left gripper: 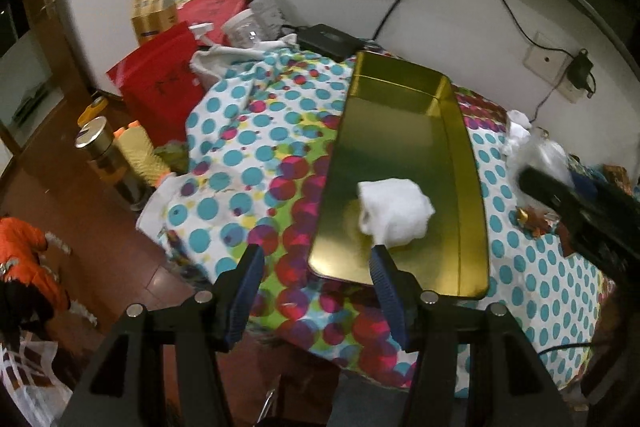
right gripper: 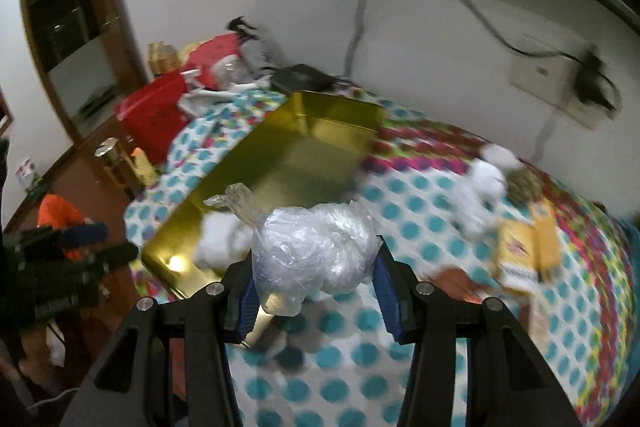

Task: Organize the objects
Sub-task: 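Lower the plastic bag bundle into the gold tray and open the right tool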

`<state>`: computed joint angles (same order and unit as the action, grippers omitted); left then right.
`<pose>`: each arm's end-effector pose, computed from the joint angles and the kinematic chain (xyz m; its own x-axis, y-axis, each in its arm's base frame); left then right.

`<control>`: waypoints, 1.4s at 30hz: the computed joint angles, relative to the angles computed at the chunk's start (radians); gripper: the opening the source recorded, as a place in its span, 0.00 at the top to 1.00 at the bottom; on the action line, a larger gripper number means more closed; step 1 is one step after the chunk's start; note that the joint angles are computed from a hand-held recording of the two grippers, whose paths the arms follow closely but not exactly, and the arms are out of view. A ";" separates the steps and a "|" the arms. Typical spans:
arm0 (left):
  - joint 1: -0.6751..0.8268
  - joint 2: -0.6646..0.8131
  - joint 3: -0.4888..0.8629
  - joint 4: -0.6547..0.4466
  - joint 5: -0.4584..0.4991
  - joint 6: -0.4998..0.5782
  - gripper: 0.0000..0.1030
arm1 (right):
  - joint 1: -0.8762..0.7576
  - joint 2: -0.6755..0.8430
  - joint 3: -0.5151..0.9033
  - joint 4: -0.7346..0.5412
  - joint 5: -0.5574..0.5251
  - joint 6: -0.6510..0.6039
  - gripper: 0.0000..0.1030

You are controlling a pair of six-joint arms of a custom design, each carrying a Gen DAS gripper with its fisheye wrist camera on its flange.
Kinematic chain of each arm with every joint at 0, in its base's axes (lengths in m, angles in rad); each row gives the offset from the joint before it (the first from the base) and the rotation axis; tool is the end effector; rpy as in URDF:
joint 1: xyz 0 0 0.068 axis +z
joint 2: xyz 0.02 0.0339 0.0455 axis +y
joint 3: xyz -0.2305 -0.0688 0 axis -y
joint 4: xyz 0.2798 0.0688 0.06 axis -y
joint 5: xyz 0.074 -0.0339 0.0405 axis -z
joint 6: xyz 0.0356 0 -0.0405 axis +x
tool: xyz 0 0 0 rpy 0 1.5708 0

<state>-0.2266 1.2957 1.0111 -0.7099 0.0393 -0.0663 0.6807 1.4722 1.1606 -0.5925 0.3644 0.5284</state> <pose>0.2944 -0.0693 0.2225 -0.8315 0.1238 -0.5415 0.1907 0.9792 -0.0690 0.2787 0.2094 0.2299 -0.7375 0.0089 -0.6753 -0.0520 0.9962 0.0699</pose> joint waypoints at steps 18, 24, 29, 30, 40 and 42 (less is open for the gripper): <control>0.092 0.022 -0.012 -0.013 0.047 0.021 0.45 | -0.060 0.511 0.444 -0.045 -0.133 -0.065 0.55; 0.095 0.039 -0.010 -0.011 0.051 0.021 0.45 | -0.064 0.547 0.473 -0.058 -0.156 -0.062 0.51; 0.086 0.046 -0.010 -0.013 0.056 0.018 0.45 | -0.066 0.552 0.475 -0.062 -0.165 -0.062 0.44; 0.082 0.047 -0.011 -0.013 0.053 0.017 0.45 | -0.068 0.551 0.475 -0.064 -0.171 -0.064 0.38; 0.015 0.039 -0.010 -0.013 0.043 0.004 0.45 | -0.041 0.353 0.285 -0.020 -0.066 -0.059 0.29; -0.003 0.039 -0.010 -0.013 0.043 0.001 0.45 | -0.035 0.280 0.217 -0.018 -0.035 -0.050 0.28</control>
